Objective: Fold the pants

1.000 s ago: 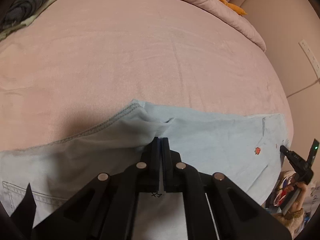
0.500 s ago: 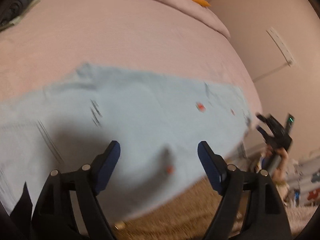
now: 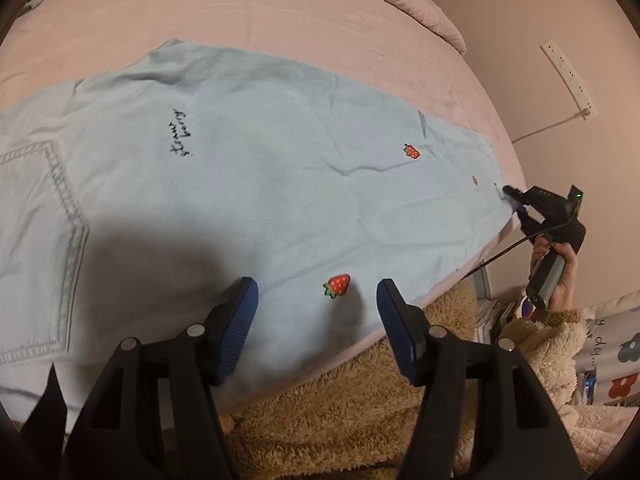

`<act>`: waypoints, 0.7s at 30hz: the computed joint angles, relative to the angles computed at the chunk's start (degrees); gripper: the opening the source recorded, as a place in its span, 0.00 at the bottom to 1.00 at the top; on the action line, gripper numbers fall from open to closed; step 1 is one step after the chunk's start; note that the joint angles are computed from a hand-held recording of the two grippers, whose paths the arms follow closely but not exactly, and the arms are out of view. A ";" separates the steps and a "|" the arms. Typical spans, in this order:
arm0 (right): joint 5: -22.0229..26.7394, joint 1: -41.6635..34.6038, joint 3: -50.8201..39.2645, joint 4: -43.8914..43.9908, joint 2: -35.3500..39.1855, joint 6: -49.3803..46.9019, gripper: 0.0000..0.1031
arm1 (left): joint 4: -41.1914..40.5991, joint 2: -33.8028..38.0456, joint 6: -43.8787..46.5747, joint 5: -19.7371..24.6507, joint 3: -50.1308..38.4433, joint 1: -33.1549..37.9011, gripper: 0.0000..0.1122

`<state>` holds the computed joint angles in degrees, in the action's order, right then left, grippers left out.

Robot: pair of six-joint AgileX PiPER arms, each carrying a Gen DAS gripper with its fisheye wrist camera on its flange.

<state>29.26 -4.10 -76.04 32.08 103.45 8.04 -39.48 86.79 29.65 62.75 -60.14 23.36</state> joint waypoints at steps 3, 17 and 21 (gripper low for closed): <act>-3.24 3.51 1.32 -2.15 -5.77 -1.36 0.15 | -0.90 -0.88 1.06 3.38 -1.25 3.47 0.56; 8.40 41.31 -16.05 -6.68 0.12 -15.00 0.15 | -9.16 -0.35 6.18 6.58 -3.30 12.42 0.62; 14.47 46.42 -23.34 -12.01 11.06 -9.17 0.16 | -7.14 1.30 4.91 6.49 -4.11 12.20 0.62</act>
